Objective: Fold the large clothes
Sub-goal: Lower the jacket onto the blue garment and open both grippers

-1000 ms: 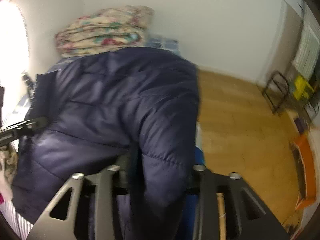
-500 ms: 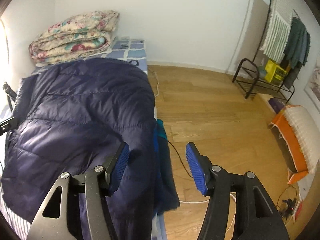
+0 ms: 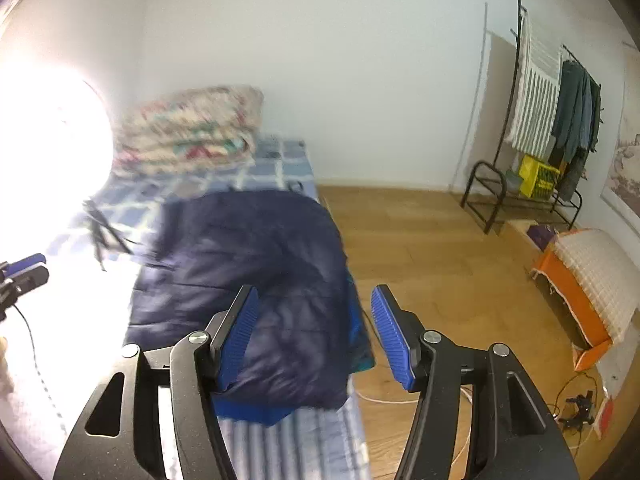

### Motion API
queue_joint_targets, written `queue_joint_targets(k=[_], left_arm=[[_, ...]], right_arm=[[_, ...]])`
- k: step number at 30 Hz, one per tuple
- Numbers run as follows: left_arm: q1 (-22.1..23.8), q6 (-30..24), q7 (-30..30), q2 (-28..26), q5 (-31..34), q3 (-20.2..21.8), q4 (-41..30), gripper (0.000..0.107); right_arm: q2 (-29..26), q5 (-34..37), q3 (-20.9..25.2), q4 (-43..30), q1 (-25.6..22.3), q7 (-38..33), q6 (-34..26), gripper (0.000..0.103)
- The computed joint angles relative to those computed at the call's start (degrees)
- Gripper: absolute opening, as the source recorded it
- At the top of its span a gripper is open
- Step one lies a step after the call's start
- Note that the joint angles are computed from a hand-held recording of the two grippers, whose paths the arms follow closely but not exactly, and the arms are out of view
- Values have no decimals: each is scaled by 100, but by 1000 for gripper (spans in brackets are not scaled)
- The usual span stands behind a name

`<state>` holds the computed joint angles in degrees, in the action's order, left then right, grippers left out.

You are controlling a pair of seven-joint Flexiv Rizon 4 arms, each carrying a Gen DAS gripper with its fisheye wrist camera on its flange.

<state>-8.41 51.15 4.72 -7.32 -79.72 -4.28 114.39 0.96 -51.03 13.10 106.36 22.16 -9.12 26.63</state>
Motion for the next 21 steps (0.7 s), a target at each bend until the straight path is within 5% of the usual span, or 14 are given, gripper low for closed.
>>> queue_joint_targets(k=[11, 21], left_arm=[[786, -2360, -58, 2364, 808, 1595, 769, 43], [1642, -4525, -155, 2958, 1152, 2898, 179, 43]], right_arm=[[-333, -820, 604, -1799, 1415, -150, -1852, 58], [-1076, -1562, 335, -3283, 2917, -473, -2515, 59]])
